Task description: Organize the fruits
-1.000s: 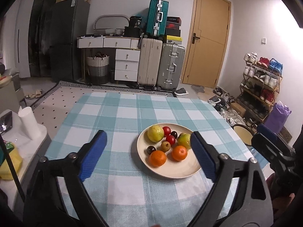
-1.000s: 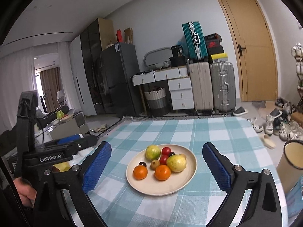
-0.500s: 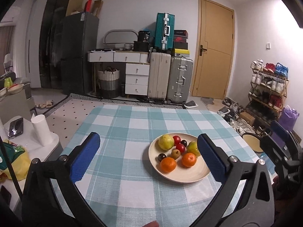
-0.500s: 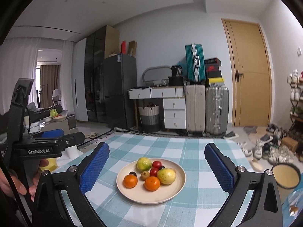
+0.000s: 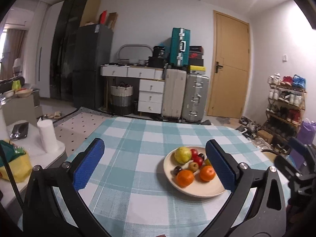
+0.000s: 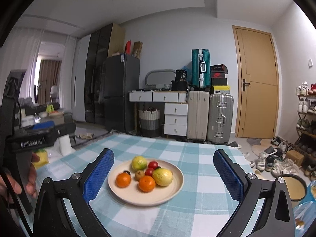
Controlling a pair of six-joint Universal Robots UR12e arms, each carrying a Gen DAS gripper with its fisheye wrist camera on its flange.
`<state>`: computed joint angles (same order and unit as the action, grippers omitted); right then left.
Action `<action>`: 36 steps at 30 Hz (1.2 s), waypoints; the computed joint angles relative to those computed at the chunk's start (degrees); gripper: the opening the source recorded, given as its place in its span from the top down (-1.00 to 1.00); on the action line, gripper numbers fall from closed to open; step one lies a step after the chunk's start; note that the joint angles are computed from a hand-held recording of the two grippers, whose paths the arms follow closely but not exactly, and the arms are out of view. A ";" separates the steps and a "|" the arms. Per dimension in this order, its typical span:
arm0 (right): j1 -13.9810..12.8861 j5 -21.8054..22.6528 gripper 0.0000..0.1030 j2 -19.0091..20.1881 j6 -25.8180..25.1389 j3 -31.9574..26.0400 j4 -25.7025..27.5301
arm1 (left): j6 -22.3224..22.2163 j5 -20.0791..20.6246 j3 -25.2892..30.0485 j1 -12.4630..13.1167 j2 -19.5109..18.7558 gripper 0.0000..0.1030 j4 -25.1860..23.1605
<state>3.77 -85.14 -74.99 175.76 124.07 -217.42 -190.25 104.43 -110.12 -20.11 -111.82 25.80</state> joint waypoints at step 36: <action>-1.46 -0.01 -1.00 0.63 3.30 0.48 7.15 | 5.00 0.99 1.49 -0.22 -5.25 -0.99 1.36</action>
<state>2.31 -85.15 -74.36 179.06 124.56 -210.27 -185.25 105.42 -108.63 -20.33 -117.07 27.16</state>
